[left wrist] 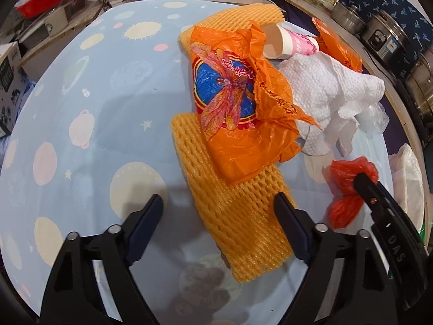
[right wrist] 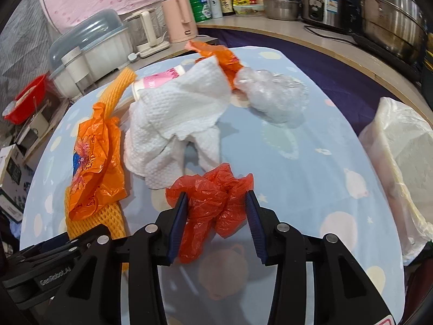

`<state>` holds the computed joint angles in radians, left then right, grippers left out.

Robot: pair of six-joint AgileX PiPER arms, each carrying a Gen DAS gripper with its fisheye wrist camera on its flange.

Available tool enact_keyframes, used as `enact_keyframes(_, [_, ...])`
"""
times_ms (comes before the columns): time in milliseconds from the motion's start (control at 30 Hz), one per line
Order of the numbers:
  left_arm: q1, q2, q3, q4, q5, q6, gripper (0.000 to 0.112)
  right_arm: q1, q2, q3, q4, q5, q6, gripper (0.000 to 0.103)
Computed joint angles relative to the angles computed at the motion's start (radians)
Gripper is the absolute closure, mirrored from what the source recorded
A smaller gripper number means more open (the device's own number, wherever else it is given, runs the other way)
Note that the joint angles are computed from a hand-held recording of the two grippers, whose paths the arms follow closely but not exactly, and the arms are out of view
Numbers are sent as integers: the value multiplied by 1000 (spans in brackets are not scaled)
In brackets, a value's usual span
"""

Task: Collect trash
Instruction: 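Grasp the orange mesh sleeve with left tool while right tool grasps red plastic bag, then carry the mesh sleeve with left tool while right tool carries red bag, release into bin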

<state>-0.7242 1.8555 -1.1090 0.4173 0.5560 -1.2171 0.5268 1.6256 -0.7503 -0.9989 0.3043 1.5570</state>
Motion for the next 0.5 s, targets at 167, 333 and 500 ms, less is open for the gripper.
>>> enact_keyframes(167, [-23, -4, -3, 20, 12, -9, 78, -17, -66, 58, -17, -1, 24, 62])
enact_keyframes(333, [-49, -21, 5, 23, 23, -16, 97, -25, -124, 102, -20, -1, 37, 62])
enact_keyframes(500, [-73, -65, 36, 19, 31, -37, 102, -22, -197, 144, -11, 13, 32, 62])
